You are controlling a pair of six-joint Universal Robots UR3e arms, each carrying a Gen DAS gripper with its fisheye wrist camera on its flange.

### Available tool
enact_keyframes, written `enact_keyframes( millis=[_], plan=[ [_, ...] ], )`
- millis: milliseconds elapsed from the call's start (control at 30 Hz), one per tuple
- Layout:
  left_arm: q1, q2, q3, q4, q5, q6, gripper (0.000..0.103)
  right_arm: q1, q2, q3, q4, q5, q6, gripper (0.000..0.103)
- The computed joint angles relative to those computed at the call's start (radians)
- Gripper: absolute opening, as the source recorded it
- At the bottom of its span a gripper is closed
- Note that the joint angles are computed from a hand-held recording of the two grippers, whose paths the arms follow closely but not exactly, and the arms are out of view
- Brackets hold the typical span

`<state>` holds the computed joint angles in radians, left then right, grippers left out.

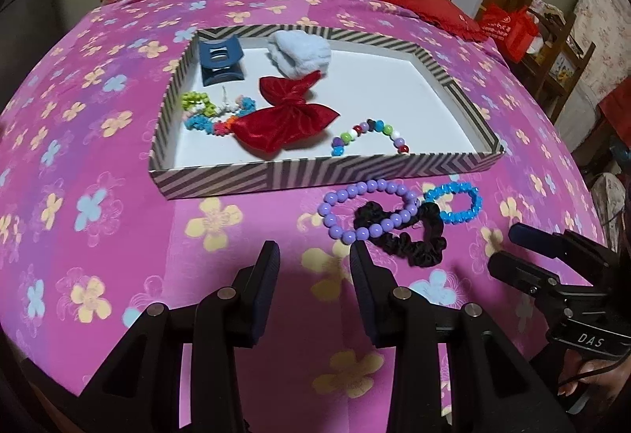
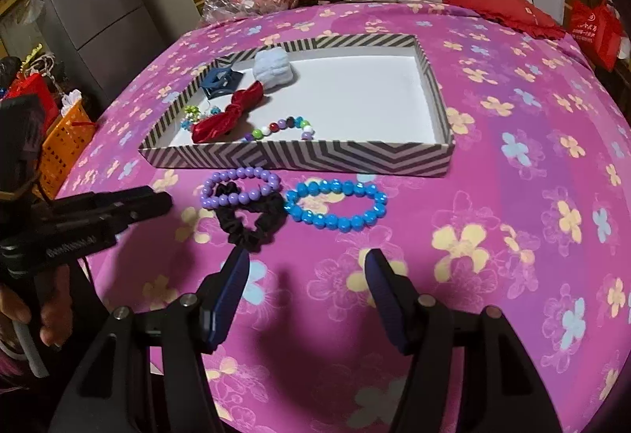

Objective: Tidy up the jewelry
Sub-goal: 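Withdraw both tools and move them toward the purple and blue bead bracelets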

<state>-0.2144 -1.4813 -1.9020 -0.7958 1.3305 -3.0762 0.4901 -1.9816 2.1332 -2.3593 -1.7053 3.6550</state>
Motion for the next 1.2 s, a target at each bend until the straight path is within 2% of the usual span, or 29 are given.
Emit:
enact_keyframes(
  millis=[267,567,767,1033,1200],
  plan=[
    [0.010,-0.015,0.000,-0.013,-0.015,0.020,0.032,0.011,0.083,-0.003,-0.073,0.005,0.011,0.060],
    [0.033,-0.029,0.003,-0.020,-0.036,0.009,0.032,-0.025,0.072,0.023,-0.103,0.052,0.013,0.056],
    [0.036,-0.031,0.006,-0.018,-0.035,0.017,0.032,-0.012,0.107,0.006,-0.114,0.040,0.015,0.055],
    [0.041,-0.022,0.012,-0.042,-0.071,0.026,0.032,-0.025,0.093,0.001,-0.059,-0.084,0.034,0.055],
    [0.008,-0.012,0.026,-0.071,-0.113,0.061,0.032,-0.093,0.080,0.017,-0.049,-0.084,-0.004,0.055]
  ],
)
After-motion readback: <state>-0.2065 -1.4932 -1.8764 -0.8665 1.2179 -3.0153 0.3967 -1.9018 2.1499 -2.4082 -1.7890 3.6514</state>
